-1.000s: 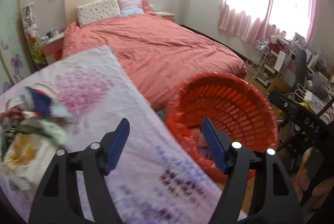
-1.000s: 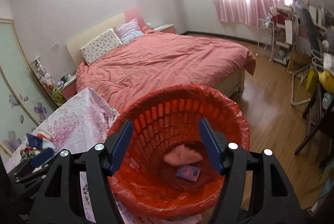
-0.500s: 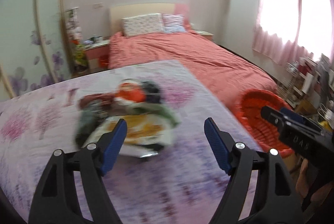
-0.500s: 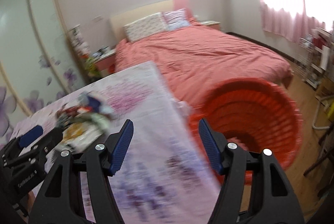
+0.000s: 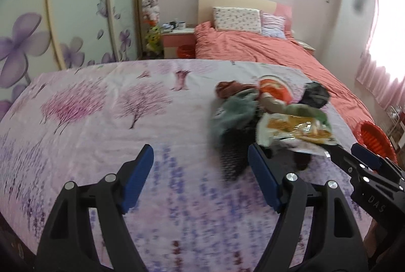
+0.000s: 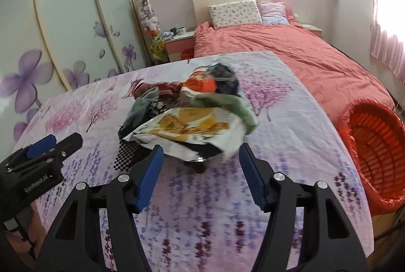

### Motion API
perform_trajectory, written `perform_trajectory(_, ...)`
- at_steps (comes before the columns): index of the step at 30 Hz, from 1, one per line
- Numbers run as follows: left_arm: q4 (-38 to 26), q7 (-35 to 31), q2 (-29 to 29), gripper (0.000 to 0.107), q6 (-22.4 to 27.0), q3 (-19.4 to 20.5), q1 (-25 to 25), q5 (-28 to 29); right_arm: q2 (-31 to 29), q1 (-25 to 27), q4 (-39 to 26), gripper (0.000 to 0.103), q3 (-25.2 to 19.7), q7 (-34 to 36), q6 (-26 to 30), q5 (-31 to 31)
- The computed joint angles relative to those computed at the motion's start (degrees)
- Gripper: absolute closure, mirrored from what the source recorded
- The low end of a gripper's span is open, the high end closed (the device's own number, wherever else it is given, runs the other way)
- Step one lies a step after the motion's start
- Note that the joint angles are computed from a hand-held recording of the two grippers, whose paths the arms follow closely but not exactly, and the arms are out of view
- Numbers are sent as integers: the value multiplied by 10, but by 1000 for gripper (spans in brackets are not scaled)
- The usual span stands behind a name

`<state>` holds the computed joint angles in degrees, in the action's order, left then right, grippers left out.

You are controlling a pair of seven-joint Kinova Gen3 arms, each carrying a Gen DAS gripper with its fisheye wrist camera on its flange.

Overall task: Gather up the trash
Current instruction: 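Grasp the yellow snack bag on the bed with the right tool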

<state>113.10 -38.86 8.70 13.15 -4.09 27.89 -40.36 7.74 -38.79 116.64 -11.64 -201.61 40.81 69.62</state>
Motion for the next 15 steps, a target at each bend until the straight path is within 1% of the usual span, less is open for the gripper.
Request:
perform_trajectory(2,12,-14,-4,32,-9,3,-16,14,12,-8,-11,37,-3,9,17,2)
perform_trajectory(5,17,-65,-3,32,-16,24,-51,64,31,-29,-27,29,-6,23,52,17)
perform_trajectory(7,24,-87,-3,31,-24,25,-60,86,50,-46,-42,28,-5,48,82,29)
perform_trajectory(10,26,-119,0,31,-28,26,-68,119,84,-69,-67,28,2,90,121,38)
perform_trajectory(13,29,-141,2,31,-31,20,-68,142,109,-79,-91,28,14,132,146,25)
perform_trajectory(15,29,-154,3,31,-30,17,-69,157,115,-78,-102,38,23,145,146,11)
